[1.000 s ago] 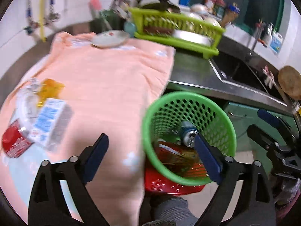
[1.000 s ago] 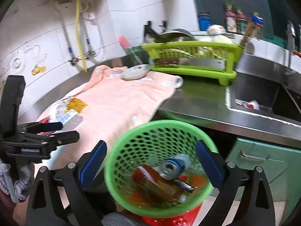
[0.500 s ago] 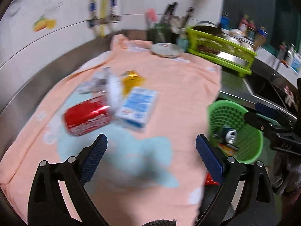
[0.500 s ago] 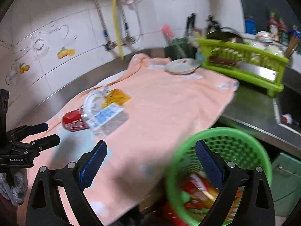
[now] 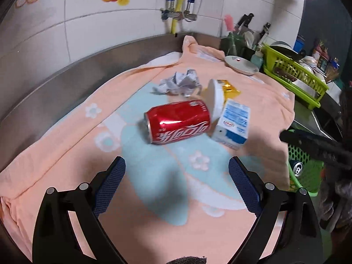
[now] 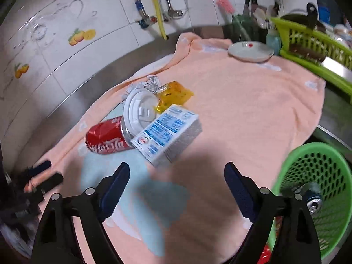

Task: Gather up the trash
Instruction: 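Move both tools back over the remaining trash on the towel, then grasp the white milk carton with the right tool while the left tool grasps the red cola can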

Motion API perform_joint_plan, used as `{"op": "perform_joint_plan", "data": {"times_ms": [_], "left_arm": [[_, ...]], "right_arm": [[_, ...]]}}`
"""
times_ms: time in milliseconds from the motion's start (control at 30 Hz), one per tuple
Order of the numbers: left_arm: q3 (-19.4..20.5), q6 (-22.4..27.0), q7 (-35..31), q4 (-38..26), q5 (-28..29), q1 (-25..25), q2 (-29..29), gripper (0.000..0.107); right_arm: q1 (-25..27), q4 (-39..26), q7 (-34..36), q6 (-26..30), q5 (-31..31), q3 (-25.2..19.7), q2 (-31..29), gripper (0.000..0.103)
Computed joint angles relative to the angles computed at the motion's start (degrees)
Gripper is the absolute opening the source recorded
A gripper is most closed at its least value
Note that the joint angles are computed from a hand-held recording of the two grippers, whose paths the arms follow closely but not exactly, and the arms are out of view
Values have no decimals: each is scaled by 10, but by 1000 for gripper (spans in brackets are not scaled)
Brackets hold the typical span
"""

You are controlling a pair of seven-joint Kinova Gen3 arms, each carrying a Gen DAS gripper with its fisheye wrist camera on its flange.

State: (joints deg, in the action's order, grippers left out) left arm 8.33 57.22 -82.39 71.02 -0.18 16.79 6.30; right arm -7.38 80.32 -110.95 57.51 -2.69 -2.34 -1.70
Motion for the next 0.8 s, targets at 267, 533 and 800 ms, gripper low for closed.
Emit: {"op": "perform_joint_plan", "data": {"times_ms": [267,533,800], "left_arm": [[-10,-18,-37,24,48,-33,-4,92],[-13,-34,-66,39,80,-53,-2,92],[-16,-40,-92,49,104,-68,-3,92]], "right_arm": [[1,-151,-70,100,-40,9,110,71],[-7,-260,-160,178,-26,17,190,67],[-34,-314,-211,217,20,23,234,67]]}}
